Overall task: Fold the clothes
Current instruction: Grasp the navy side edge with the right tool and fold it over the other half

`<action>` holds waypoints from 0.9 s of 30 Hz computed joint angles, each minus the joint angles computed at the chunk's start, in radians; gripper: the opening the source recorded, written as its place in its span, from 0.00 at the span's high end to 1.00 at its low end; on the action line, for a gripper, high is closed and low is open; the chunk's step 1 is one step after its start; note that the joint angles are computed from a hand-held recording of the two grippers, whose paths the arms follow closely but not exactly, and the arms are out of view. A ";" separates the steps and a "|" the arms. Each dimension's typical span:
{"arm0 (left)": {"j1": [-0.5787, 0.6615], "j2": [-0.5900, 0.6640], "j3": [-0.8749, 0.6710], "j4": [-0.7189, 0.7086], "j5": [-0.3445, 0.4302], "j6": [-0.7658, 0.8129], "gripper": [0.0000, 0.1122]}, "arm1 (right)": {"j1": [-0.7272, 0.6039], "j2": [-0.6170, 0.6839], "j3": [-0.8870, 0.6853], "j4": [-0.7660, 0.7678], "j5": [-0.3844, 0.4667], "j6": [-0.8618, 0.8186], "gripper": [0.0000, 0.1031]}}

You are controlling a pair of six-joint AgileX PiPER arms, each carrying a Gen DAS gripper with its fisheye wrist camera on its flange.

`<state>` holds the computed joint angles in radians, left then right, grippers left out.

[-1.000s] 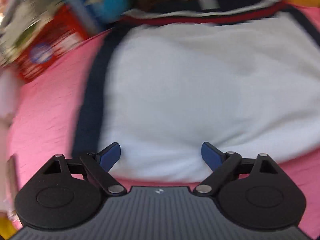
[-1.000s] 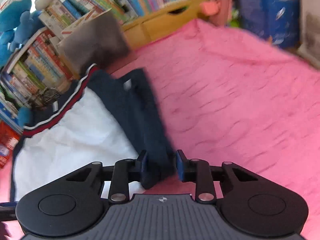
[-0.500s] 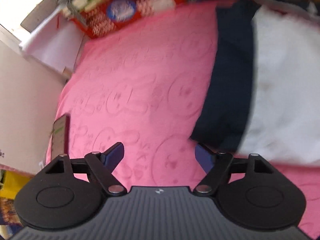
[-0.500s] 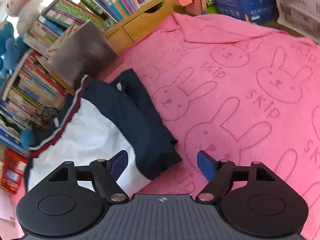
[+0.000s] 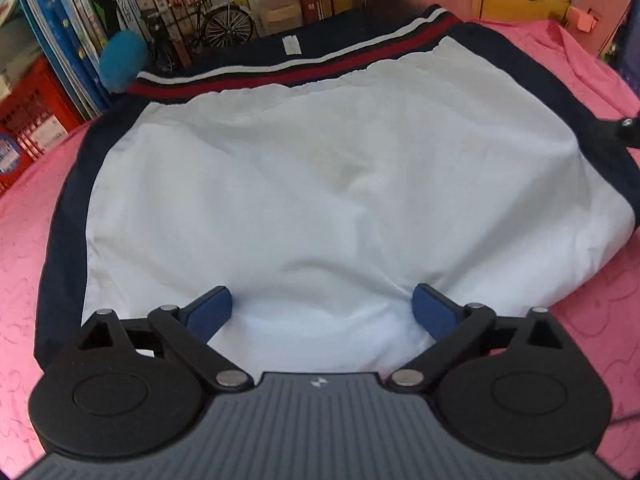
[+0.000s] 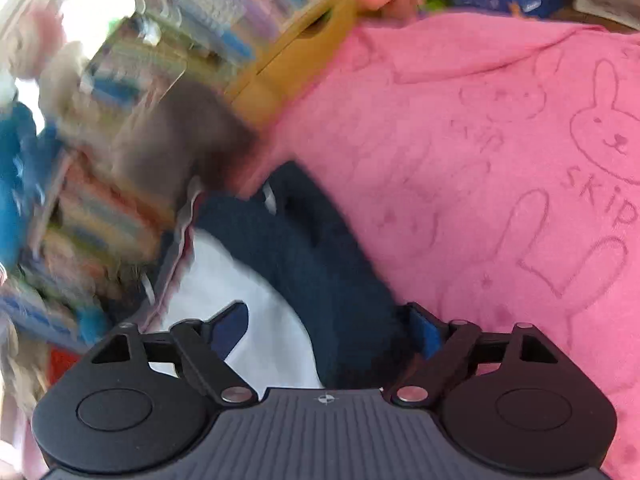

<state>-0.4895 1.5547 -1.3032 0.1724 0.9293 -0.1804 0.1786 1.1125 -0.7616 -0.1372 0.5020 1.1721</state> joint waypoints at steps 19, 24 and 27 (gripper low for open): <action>0.932 -0.271 0.060 -0.258 0.081 0.509 0.15 | 0.747 0.782 -1.069 -0.298 0.259 -0.407 0.87; 1.051 -0.250 0.067 -0.380 0.097 0.666 0.15 | 0.858 1.046 -1.360 -0.398 0.457 -0.425 0.87; 1.087 -0.224 0.057 -0.432 0.094 0.739 0.15 | 0.875 1.084 -1.434 -0.429 0.484 -0.393 0.87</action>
<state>0.5975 1.3308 -1.2463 -0.2593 1.0232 0.5587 1.0532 2.1968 -2.1953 -0.5663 0.9859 0.7794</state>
